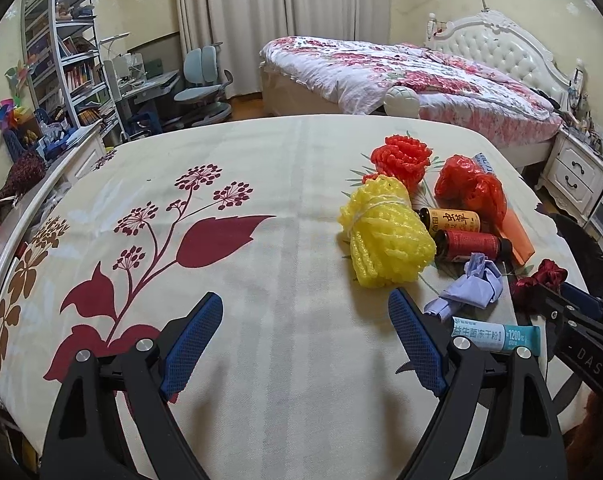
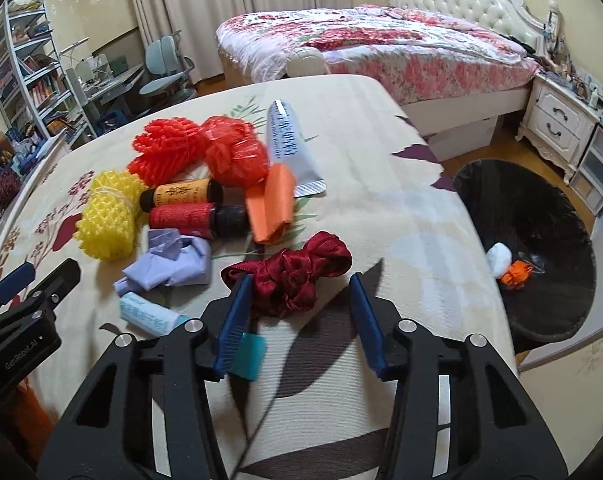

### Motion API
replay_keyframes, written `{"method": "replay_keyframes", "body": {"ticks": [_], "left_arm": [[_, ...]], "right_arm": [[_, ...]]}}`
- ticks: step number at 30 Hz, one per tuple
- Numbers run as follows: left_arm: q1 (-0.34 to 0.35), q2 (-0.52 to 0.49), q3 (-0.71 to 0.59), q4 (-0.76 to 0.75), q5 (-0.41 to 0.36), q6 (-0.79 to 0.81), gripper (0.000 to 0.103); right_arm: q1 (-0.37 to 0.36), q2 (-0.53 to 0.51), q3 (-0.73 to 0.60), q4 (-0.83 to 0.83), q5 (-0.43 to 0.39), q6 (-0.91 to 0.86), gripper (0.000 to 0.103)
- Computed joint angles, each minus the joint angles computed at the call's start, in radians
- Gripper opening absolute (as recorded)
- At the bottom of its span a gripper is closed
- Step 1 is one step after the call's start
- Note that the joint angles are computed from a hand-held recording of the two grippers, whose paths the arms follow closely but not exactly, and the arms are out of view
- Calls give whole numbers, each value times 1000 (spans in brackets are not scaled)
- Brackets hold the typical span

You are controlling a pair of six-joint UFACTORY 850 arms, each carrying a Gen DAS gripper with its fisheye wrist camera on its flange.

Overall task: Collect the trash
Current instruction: 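Grasp the dark red scrunchie with the right gripper while the left gripper grasps the yellow foam net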

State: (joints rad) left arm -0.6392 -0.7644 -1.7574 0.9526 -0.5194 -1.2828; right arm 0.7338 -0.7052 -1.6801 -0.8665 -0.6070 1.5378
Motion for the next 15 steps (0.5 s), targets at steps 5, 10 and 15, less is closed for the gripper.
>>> {"method": "replay_keyframes", "body": {"ticks": [5, 10, 15], "left_arm": [[-2, -6, -8, -9, -8, 6, 85], [3, -3, -5, -10, -4, -6, 85], [3, -6, -10, -7, 1, -2, 85]], "right_arm": [[-18, 37, 54, -27, 10, 75, 51], [-16, 51, 71, -91, 45, 141, 73], [-16, 7, 11, -43, -2, 49, 75]]}}
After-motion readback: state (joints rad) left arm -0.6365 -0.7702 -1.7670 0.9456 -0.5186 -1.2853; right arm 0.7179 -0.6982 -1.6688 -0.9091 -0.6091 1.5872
